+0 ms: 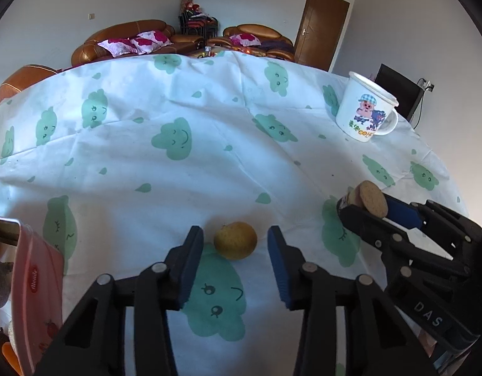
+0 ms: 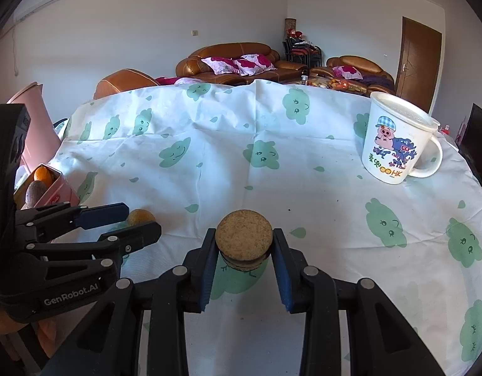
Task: Organize fruits
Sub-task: 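Grasp a small yellow fruit with the left tool while the right tool holds the cut fruit, then carry the yellow fruit and the cut fruit over the pink tin with both tools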
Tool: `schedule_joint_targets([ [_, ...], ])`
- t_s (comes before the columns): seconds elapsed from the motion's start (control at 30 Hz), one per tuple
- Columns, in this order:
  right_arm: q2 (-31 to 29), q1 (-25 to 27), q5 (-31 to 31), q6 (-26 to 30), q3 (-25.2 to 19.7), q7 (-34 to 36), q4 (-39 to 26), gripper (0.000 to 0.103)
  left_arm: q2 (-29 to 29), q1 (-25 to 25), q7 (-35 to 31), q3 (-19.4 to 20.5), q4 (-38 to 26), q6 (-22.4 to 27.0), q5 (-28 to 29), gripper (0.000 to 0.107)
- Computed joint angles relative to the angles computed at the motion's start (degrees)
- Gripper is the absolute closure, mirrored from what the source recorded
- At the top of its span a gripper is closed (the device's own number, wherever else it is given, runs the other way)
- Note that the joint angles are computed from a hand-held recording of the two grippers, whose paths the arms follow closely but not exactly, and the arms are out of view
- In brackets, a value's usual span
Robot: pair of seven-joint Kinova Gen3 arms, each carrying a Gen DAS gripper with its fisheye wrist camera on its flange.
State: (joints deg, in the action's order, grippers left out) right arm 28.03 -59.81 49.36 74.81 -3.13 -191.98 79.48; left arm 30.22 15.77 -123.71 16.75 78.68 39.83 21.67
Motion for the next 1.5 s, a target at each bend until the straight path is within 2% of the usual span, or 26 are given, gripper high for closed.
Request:
schedule_joint_targets([
  [0.07,0.3,-0.2,0.3,0.3,0.0,0.6,-0.4,0.067,0.5,0.5,0.4,-0.2,-0.8,0.6,-0.4,0.069],
  [0.1,0.4,-0.3,0.5,0.5,0.0,0.8,-0.5,0.067,0.7,0.8,0.6,-0.3,-1.2,0.8,-0.6,0.077],
  [0.13,0.3,-0.4,0.7,0.2,0.0,0.8,-0.3,0.067,0.6,0.8,0.8,-0.4,-1.1,0.7,-0.6,0.079],
  [0.27,-0.3,-1.1,2.2,-0.5,0.1,-0.5,1.0,0.067,0.2,-0.9,-1.2,0.9,0.0,0.5,1.1,0.079],
  [0.4,-0.2,-1.5,3.5,-0.2,-0.2,-0.5,1.1,0.067,-1.4,-3.2,-4.1,2.4,3.1,-2.6,4.4,0.079],
  [0.73,-0.9,-2.8,7.3,-0.9,-0.5,-2.3,2.9,0.067,-5.0,-5.4,-9.2,4.6,9.6,-11.6,8.5,0.079],
  [1.23,-1.4,-4.4,12.9,0.3,-1.6,-6.8,5.5,0.067,-7.9,-12.5,-19.2,13.5,17.4,-22.9,15.9,0.079],
  [1.5,-1.5,-4.8,14.6,0.9,-2.1,-7.9,6.2,0.067,-8.2,-17.7,-22.3,20.5,20.5,-28.0,17.3,0.079],
])
